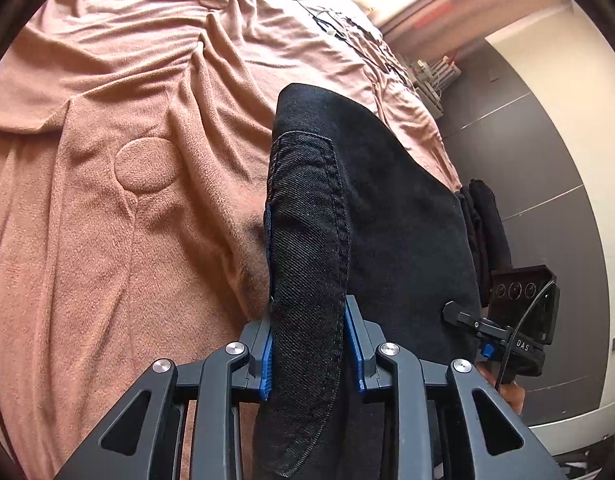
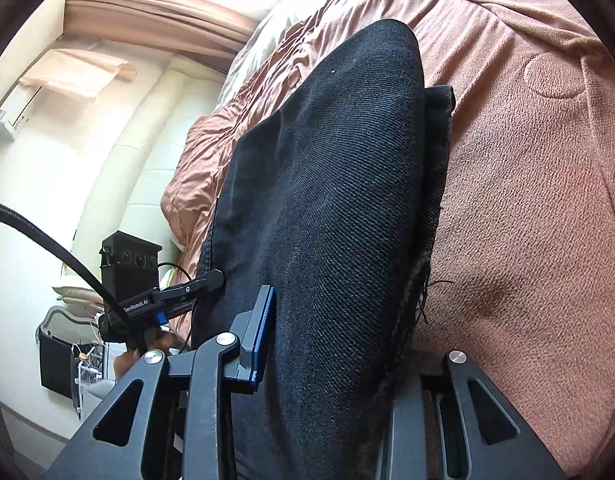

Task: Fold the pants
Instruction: 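Lift the folded black jeans with both tools and carry them toward the bed corner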

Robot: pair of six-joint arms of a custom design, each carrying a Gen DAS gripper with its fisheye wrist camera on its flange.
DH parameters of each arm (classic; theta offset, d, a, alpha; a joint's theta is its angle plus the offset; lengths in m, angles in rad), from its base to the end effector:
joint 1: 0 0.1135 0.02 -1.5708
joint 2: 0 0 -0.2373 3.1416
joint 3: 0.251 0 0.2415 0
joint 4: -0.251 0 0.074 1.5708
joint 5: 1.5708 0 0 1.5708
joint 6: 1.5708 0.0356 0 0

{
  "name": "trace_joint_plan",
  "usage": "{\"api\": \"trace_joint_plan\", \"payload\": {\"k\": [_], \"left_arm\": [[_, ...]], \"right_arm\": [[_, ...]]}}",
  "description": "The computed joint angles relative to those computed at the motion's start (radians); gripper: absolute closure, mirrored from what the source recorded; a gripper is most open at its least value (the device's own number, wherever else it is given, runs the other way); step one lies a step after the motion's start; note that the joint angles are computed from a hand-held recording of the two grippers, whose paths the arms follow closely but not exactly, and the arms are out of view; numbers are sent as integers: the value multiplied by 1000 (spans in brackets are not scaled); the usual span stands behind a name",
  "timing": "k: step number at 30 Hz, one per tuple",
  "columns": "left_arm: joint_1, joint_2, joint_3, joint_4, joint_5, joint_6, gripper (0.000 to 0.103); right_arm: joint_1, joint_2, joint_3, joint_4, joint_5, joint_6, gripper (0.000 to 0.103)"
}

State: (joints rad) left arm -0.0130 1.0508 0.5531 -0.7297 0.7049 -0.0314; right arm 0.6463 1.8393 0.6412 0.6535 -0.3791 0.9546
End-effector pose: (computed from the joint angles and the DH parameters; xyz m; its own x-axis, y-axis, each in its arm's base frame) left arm 0.1700 -0.0253 0.1652 -0.9482 -0.0116 -0.3174 0.1984 0.7588 -0.6204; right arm 0.2440 0.2006 0.0908 -0.9018 0.2694 -0.3379 -0.1319 0.5731 0.8088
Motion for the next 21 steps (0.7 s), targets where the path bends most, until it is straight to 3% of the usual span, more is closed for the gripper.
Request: {"api": "trace_joint_plan", "payload": {"k": [13, 21], "left_arm": [[-164, -233, 82, -122, -17, -160, 72], [-321, -312, 181, -164, -56, -290, 72]], "right_arm": [[69, -255, -137, -73, 136, -25, 74], [144, -546, -227, -265, 261, -21, 74]]}}
